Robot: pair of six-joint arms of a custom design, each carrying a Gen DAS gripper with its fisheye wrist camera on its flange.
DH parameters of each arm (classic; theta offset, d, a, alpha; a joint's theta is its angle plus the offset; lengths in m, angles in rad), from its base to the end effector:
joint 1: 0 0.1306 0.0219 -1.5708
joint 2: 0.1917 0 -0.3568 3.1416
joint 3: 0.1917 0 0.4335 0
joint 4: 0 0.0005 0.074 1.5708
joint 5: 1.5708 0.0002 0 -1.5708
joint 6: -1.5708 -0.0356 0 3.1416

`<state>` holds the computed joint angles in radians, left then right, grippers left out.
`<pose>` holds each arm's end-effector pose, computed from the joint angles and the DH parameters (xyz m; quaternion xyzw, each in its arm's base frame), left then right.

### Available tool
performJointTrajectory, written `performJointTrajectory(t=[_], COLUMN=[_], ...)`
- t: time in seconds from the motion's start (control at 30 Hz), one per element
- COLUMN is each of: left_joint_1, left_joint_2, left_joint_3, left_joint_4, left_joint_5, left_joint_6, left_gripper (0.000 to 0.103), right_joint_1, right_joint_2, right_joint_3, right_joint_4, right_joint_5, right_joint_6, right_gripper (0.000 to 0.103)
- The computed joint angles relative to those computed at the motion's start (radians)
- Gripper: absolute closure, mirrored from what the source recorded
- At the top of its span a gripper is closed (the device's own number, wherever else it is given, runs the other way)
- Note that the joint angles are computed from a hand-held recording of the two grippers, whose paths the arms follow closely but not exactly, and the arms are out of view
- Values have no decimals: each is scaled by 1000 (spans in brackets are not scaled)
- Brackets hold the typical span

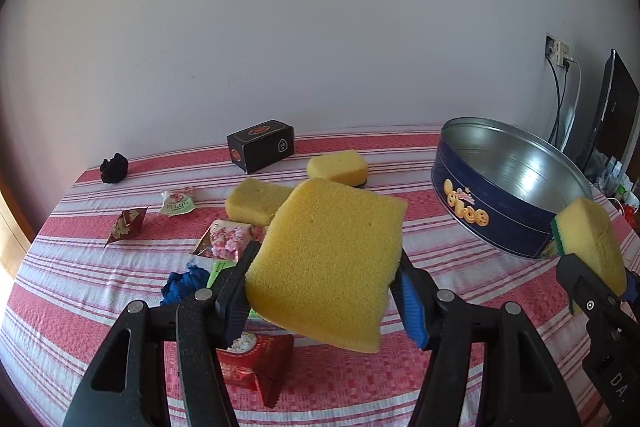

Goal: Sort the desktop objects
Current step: 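Carry both held sponges over the blue cookie tin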

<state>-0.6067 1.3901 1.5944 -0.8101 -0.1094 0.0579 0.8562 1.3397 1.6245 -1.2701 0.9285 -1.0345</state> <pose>0.4457 -0.3052 0.5129 0.2153 0.8583 -0.1054 0.4538 0.3341 0.3408 0.5294 0.2049 0.8412 -0.0418 0.4986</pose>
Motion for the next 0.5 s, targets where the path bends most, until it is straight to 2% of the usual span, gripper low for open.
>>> performJointTrajectory(t=[0.13, 0.4, 0.5], left_joint_1=[-34, -103, -126], left_joint_2=[26, 66, 98], left_joint_3=[37, 80, 121], left_joint_4=[-13, -15, -28], left_joint_5=[15, 13, 15], left_joint_6=[7, -6, -5], left_gripper=[39, 39, 39], right_joint_1=[-13, -47, -71], right_joint_2=[-39, -127, -150], right_joint_3=[-24, -84, -97], right_joint_4=[-29, -127, -134], right_joint_5=[31, 92, 109], right_joint_6=[-25, -129, -129], right_gripper=[45, 45, 45])
